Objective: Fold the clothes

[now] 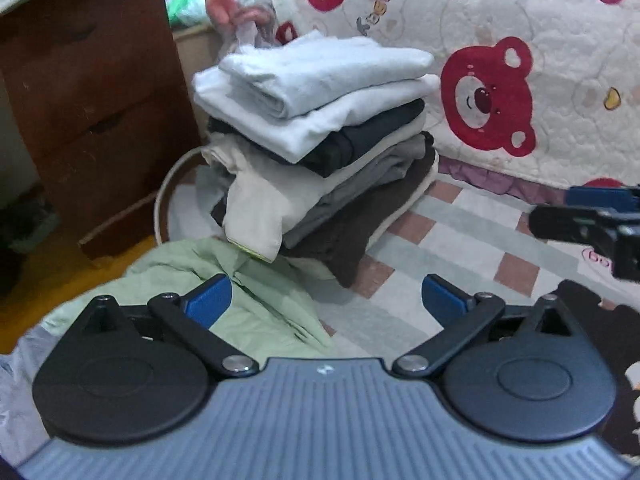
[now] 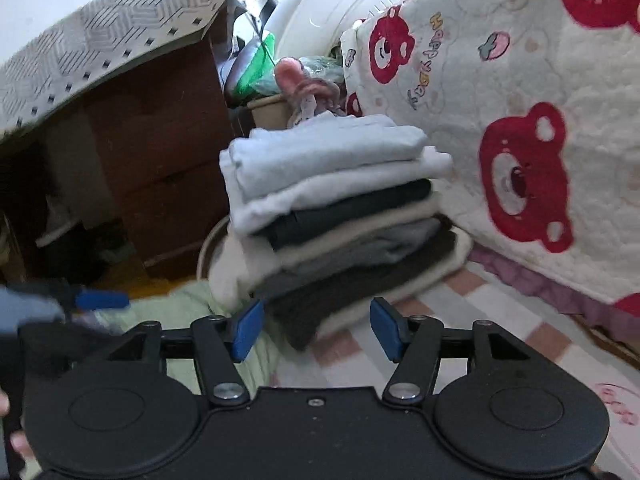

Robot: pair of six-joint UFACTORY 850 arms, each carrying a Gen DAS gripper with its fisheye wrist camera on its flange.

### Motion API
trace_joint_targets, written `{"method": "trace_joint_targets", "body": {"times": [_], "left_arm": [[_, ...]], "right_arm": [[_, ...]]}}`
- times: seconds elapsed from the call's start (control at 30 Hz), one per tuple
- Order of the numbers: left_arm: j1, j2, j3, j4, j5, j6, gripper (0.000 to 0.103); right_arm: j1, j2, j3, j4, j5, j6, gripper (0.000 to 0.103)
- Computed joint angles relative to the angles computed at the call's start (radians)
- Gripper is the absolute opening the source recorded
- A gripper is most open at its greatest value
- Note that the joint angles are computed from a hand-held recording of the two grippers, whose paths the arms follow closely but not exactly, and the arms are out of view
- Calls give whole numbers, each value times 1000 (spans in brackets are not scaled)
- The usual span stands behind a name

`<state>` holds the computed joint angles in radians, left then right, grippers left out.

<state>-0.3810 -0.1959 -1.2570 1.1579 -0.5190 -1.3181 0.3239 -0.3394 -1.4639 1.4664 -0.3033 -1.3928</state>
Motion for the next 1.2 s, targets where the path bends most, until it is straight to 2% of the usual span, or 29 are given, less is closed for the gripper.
{"method": "trace_joint_targets", "body": {"times": [0.13,0.27,0.33,0.47,0.67,0.8,0.87,0.93,0.97,1.2], "left_arm": [[-35,9,15,-54,4,91,103],[-77,29,59,50,-4,7,103],[-88,38,79,72,4,-5,103],[-92,31,73,-12,8,76,103],[-108,25,67,31,-7,36,103],[-109,19,59,5,11,83,103],[-110,14,54,-11,13,102,103],[-106,8,46,-46,20,134,103],[-105,5,41,-61,19,147,103],[-105,-4,29,-67,12,154,103]], "right_arm": [[4,74,103,100,23,-100,64],[36,133,187,330,119,-326,69],[55,158,222,519,170,-512,70],[70,186,270,671,161,-649,71],[72,190,279,751,158,-717,74],[71,188,281,803,156,-762,75],[74,185,275,737,175,-702,79],[77,180,265,607,199,-565,80],[76,181,266,596,199,-552,80],[73,187,275,678,197,-625,81]]}}
